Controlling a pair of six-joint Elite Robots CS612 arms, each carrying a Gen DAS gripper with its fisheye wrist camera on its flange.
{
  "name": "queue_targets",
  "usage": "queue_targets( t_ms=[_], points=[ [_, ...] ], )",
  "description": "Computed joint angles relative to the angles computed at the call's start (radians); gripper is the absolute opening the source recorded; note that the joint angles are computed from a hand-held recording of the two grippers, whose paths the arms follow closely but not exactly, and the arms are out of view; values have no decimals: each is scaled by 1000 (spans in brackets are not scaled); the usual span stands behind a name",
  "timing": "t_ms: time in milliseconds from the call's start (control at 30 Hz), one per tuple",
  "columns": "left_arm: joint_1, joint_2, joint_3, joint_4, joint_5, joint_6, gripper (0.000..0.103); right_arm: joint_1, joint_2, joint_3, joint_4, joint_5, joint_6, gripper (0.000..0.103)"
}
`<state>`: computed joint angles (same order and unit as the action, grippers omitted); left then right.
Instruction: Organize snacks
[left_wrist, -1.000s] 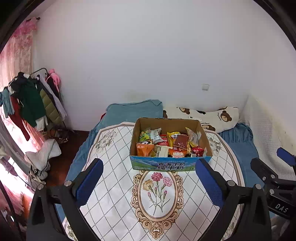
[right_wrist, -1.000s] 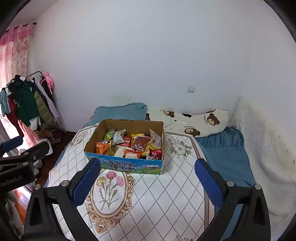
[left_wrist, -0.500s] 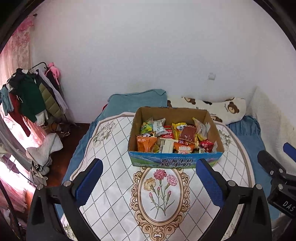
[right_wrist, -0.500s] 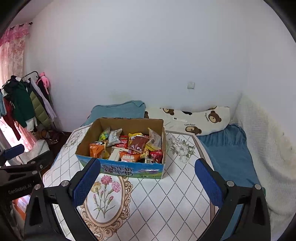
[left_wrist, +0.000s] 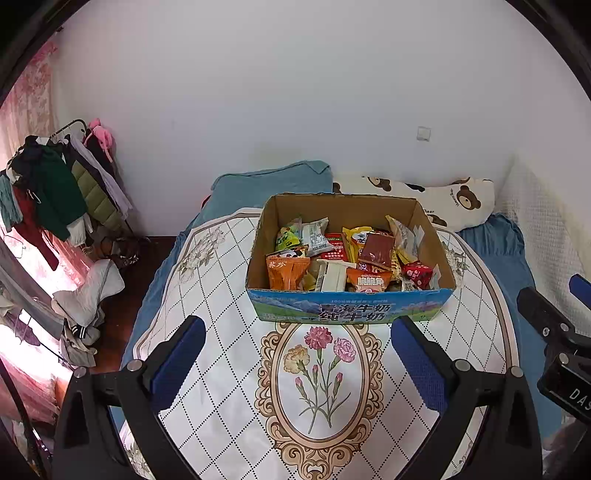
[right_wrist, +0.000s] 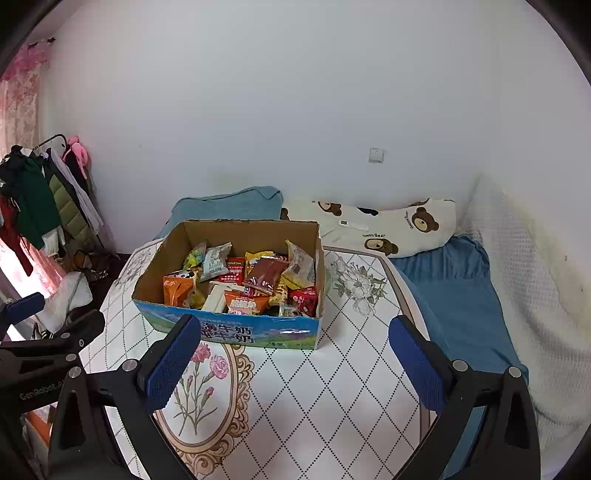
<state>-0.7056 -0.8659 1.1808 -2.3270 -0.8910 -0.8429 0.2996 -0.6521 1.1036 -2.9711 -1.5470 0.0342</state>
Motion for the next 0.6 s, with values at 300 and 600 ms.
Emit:
queue_targets(
  t_ms=[300, 600],
  points=[
    [2, 4, -3, -8, 2, 8, 103, 4, 1, 5, -3, -3, -6, 103],
    [3, 4, -3, -11, 4, 8, 103, 2, -4, 12, -9, 4, 1, 103]
  ],
)
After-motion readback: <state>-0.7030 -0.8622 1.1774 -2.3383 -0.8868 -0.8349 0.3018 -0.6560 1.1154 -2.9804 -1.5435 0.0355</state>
